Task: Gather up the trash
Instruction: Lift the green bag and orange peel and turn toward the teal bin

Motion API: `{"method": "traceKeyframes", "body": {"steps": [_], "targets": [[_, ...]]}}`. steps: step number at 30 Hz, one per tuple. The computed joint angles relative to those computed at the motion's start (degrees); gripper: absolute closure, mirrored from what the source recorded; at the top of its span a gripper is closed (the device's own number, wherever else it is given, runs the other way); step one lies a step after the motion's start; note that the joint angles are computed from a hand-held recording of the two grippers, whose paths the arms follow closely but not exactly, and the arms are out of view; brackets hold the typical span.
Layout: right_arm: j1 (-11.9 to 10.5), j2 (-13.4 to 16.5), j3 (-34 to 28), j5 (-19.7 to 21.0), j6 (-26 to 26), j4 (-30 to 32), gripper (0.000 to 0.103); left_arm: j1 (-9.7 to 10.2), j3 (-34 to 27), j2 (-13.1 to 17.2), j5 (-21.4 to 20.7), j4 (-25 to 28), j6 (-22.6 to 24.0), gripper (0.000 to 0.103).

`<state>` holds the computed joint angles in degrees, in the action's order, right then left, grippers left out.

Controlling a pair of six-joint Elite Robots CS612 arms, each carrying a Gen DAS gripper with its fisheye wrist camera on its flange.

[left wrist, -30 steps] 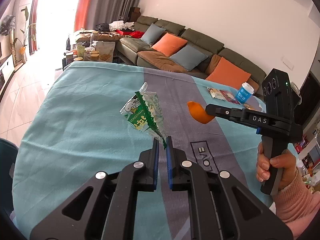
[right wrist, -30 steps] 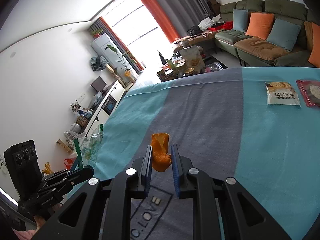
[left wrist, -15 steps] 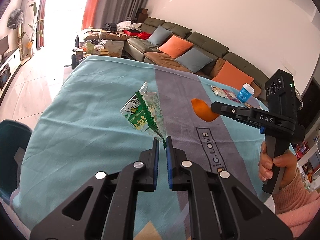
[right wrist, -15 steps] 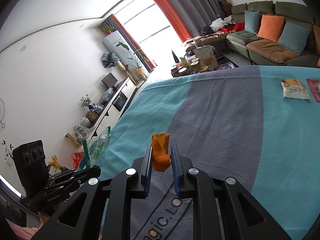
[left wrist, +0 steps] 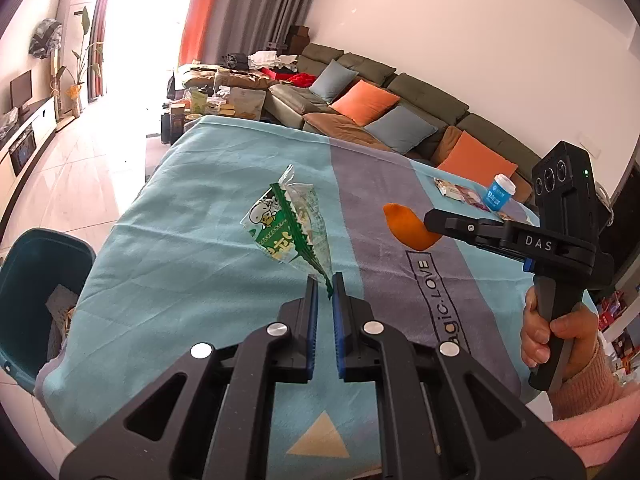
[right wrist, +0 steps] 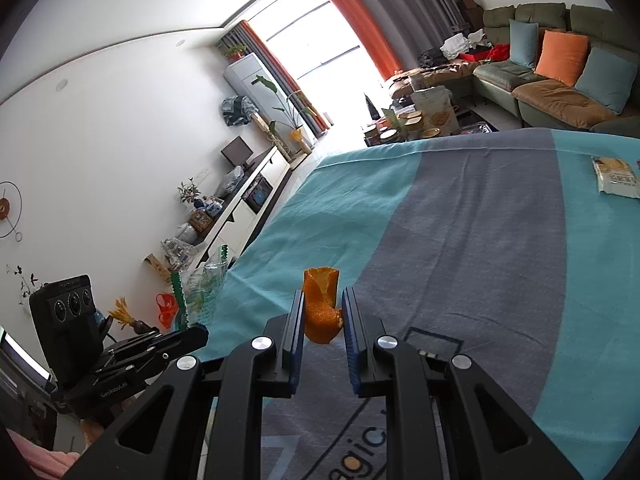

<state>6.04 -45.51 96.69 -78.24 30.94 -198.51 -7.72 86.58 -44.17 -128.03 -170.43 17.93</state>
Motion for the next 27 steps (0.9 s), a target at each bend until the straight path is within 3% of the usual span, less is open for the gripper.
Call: {"method": "traceKeyframes", "body": {"steps": [27], "targets": [[1.21, 1.92, -3.96, 4.77, -2.17, 2.81, 0.086, 1.66, 1.77, -0.95, 2.44, -2.56, -2.16, 0.095]]}}
